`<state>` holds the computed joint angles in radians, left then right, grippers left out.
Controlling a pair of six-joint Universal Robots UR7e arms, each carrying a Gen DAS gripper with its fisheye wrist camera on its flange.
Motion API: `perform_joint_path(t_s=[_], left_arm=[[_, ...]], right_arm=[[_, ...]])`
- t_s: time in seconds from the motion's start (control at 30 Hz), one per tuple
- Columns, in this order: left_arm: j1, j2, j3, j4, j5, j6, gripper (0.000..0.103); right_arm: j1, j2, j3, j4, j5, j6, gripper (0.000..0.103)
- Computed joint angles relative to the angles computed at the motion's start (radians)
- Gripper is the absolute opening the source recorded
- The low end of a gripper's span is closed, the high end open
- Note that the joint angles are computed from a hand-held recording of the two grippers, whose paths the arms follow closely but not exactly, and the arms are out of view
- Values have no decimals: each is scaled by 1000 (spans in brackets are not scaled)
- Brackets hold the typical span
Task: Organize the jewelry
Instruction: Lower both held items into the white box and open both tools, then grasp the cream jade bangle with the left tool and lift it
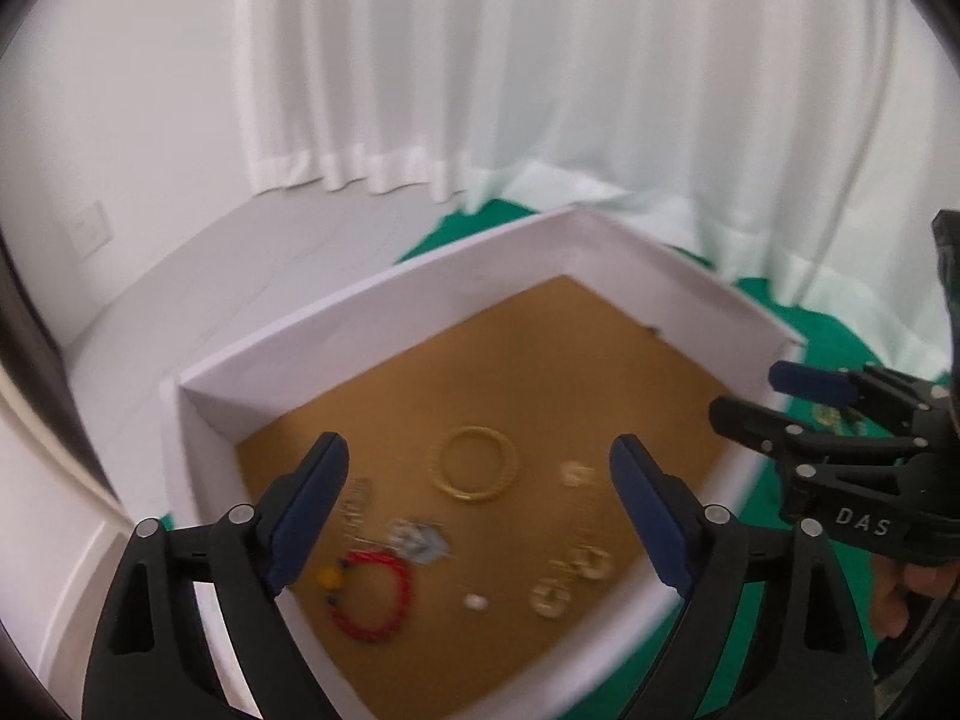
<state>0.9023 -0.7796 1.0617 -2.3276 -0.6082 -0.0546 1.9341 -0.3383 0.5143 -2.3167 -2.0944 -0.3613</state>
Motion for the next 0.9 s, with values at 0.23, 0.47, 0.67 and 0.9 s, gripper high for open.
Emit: perform_joint_path(t_s=[0.23,0.47,0.67,0.9], left_arm=[[-52,-14,94,-4,-152,-2,95],[-49,44,143,63,-279,-25,95],[-46,118,155,107,-336,2,95],[-62,183,102,124,-376,76,95]], right_arm=[[-33,-286,479,-281,-66,9,65],[-108,-509,889,-569,-231,37,65],[-182,-617,1123,-671,-269,179,65],[-214,-670,1257,-790,-250,229,65]])
